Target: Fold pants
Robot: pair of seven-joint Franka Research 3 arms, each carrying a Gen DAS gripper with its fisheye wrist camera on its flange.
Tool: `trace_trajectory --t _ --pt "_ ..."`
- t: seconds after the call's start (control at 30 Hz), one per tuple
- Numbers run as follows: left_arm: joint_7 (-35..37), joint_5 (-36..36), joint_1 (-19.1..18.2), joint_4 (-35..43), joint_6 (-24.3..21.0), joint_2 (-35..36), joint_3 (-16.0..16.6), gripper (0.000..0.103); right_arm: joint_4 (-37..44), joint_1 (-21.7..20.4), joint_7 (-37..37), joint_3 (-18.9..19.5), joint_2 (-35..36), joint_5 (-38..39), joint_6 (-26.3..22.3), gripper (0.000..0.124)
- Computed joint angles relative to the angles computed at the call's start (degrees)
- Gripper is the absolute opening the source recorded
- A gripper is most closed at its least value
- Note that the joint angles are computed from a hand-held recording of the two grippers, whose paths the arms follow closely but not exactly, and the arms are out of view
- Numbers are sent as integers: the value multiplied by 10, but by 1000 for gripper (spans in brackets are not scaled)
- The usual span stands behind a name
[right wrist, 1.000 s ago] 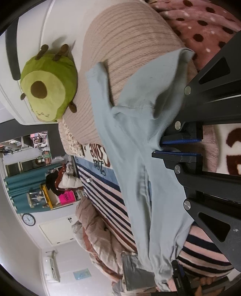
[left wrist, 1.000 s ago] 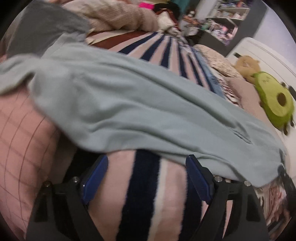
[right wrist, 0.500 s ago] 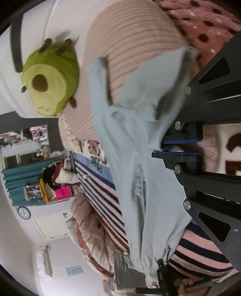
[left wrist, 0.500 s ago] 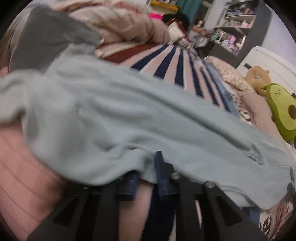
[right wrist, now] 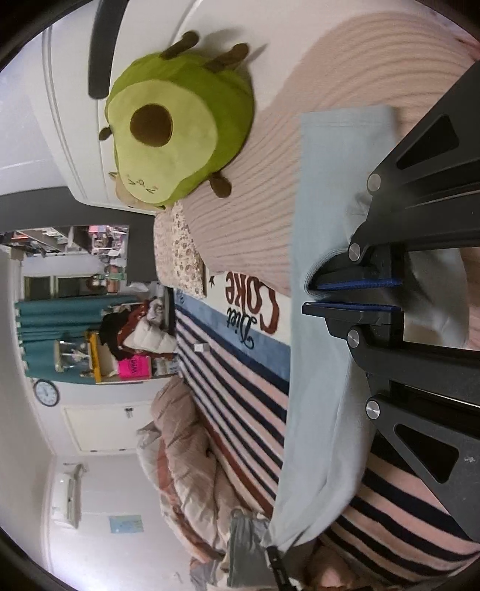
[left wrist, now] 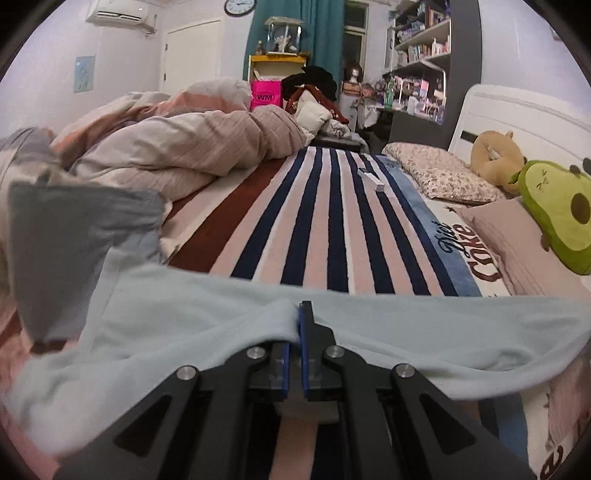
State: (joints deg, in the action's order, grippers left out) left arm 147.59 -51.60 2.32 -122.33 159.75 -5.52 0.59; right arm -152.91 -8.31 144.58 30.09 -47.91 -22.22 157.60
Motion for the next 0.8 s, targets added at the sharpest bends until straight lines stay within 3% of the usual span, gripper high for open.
trace_trajectory --t 0.17,0.4,0.47,0.5,0.53,0.57,0.67,0.73,0.8 --pt "-83 87 6 72 10 76 -31 2 69 -29 -43 -2 86 -43 -51 1" --pt "-244 253 11 148 34 181 -58 4 133 7 -75 -44 190 -81 -149 6" --pt "-265 278 17 149 37 194 -64 16 136 25 -78 -64 201 -80 -157 10" --pt "-272 293 20 148 37 196 -66 39 139 38 -87 -78 205 -74 -165 16" --pt "-265 288 31 146 43 196 -77 64 140 50 -92 -89 206 -70 -169 19" --pt "-233 254 54 138 58 190 -104 72 139 66 -101 -106 201 -58 -169 28" --pt "-122 141 114 125 59 161 -169 76 146 85 -92 -117 178 -69 -197 66" --pt "-54 62 125 117 54 139 -178 80 155 84 -77 -99 153 -106 -241 66" --pt "6 -12 132 107 26 114 -175 82 149 110 -87 -107 124 -102 -252 68"
